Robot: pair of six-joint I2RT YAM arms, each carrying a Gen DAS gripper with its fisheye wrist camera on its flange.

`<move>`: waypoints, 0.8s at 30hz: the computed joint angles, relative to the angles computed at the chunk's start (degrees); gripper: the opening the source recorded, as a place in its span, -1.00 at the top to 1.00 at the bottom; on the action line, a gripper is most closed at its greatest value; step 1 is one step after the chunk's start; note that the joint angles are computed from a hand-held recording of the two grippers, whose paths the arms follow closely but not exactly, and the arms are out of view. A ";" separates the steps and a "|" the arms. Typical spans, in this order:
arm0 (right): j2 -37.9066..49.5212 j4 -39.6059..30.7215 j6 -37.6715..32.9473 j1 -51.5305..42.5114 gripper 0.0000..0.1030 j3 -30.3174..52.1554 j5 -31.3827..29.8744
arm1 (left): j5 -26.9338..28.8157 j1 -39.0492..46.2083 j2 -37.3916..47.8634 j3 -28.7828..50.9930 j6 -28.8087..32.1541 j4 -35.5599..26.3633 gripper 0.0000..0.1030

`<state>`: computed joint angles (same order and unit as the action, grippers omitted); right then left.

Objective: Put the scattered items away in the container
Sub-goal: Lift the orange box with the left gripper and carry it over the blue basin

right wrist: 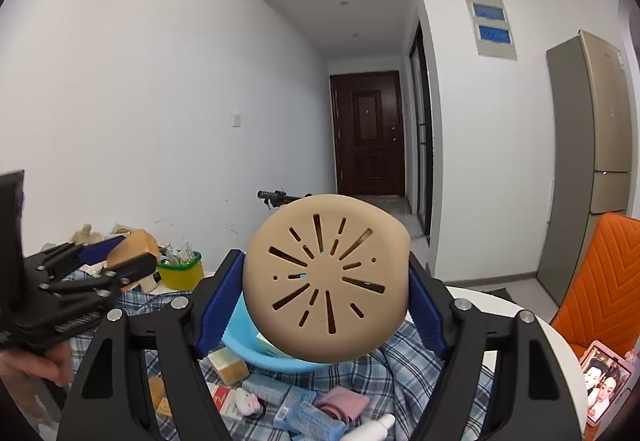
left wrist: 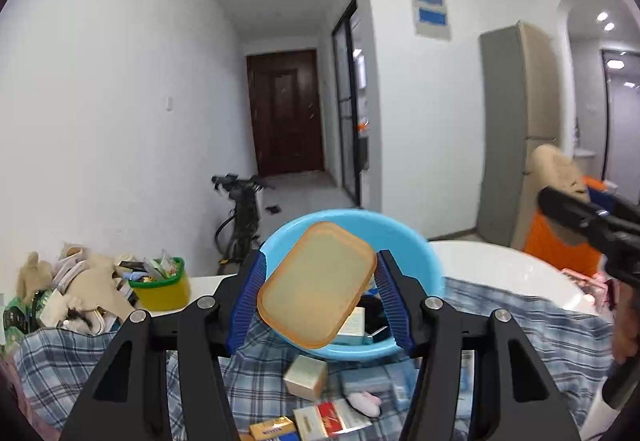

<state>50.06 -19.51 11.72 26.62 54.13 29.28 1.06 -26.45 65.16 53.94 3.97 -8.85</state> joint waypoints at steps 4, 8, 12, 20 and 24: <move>5.49 2.98 -3.39 -5.43 -0.46 2.37 -4.38 | 0.64 0.18 9.65 5.83 0.96 4.00 -0.14; 11.01 4.24 -2.05 -13.55 -0.46 6.20 -18.33 | 4.40 1.16 19.85 15.26 1.01 3.85 -0.14; 16.51 6.18 0.24 -17.72 -0.46 10.24 -23.45 | 6.41 2.18 29.32 25.93 -0.17 2.25 -0.14; 26.43 8.57 -3.50 -19.66 -0.46 18.24 -20.95 | 4.41 3.50 46.01 53.06 -0.41 -12.57 -0.14; 30.94 7.02 -1.34 -21.47 -0.46 23.53 -22.64 | 3.31 3.78 50.87 62.49 0.04 -16.63 -0.14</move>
<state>81.00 -12.50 10.38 5.15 77.66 6.64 4.37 -22.67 116.03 116.44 4.01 -25.47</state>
